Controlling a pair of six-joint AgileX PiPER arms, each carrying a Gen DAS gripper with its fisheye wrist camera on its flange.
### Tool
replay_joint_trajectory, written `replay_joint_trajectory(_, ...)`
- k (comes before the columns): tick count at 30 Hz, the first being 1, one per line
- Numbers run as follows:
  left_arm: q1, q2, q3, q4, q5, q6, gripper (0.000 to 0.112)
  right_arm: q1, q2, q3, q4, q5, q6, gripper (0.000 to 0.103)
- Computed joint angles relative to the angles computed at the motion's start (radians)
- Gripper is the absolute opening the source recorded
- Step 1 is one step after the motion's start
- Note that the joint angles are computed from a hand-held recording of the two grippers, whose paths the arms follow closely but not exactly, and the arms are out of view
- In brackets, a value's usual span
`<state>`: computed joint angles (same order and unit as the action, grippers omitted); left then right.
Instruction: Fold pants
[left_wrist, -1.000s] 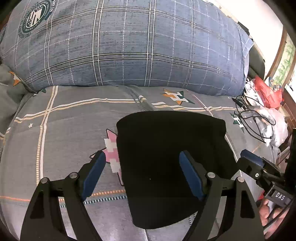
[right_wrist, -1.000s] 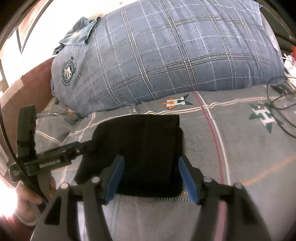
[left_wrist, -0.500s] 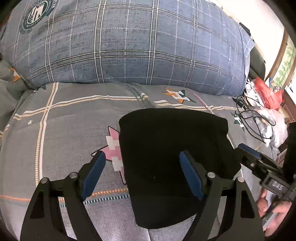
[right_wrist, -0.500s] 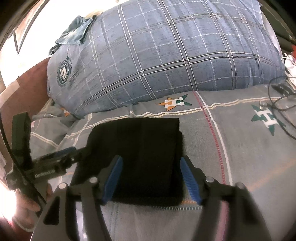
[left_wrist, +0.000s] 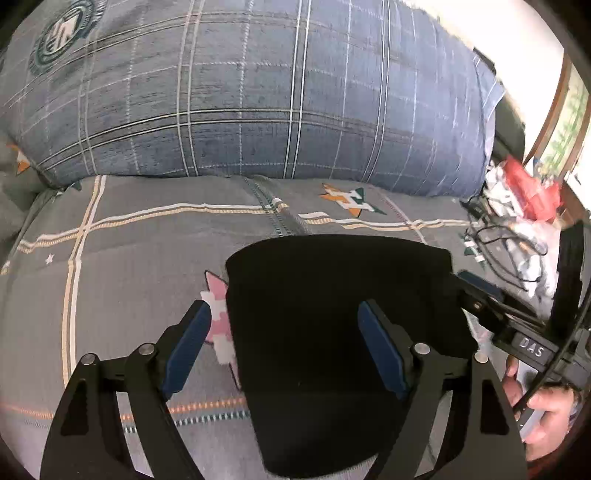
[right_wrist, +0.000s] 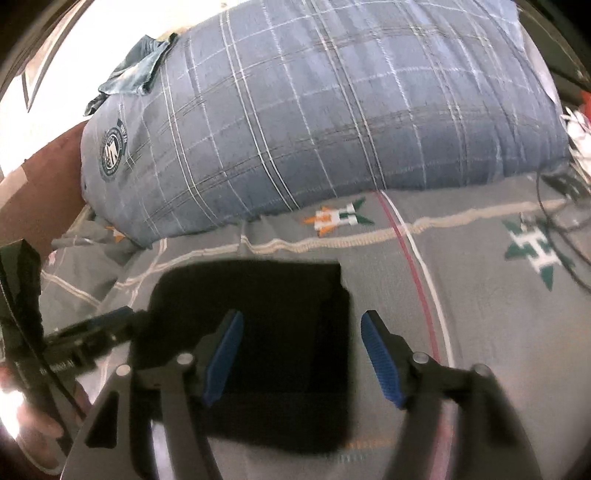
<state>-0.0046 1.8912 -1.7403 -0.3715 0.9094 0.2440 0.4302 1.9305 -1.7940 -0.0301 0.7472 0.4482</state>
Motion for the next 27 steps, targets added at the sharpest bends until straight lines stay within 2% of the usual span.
replay_joint_trajectory(1,-0.011,0.016,-0.022,0.023,0.009,-0.016,0.082,0.001,0.049,-0.072,-0.001,0.043,-0.016,0.061)
replay_joint_trajectory(2,-0.029,0.038,-0.049,0.064,0.012,-0.046,0.082,-0.001,0.084,-0.124,0.008,0.073,-0.039,0.035)
replay_joint_trajectory(3,-0.038,0.05,-0.065,0.085,0.014,-0.063,0.082,0.002,0.122,-0.182,-0.006,0.11,-0.041,0.018)
replay_joint_trajectory(6,-0.054,0.099,-0.127,0.099,0.015,-0.096,0.084,0.024,0.237,-0.374,-0.145,0.231,0.024,0.016)
replay_joint_trajectory(9,-0.055,0.145,-0.176,0.093,0.023,-0.124,0.088,0.005,0.311,-0.469,-0.146,0.301,0.037,0.016)
replay_joint_trajectory(13,-0.054,0.123,-0.125,0.074,-0.022,-0.089,0.089,-0.024,0.206,-0.293,-0.075,0.185,0.018,0.019)
replay_joint_trajectory(16,-0.04,0.116,-0.114,0.049,-0.01,-0.07,0.089,-0.025,0.074,-0.151,-0.052,0.107,0.014,0.021)
replay_joint_trajectory(19,-0.045,0.102,-0.092,0.06,-0.024,-0.07,0.089,0.001,-0.001,-0.096,-0.011,0.105,-0.052,0.029)
replay_joint_trajectory(22,-0.054,0.088,-0.066,0.078,-0.05,-0.083,0.089,0.046,-0.044,-0.038,0.007,0.12,-0.106,0.028)
replay_joint_trajectory(24,-0.056,0.083,-0.054,0.076,-0.06,-0.075,0.089,0.08,-0.034,0.001,-0.037,0.159,-0.076,0.027)
replay_joint_trajectory(27,-0.065,0.059,-0.013,0.094,-0.097,-0.058,0.089,0.118,-0.101,0.159,-0.131,0.035,0.02,0.027)
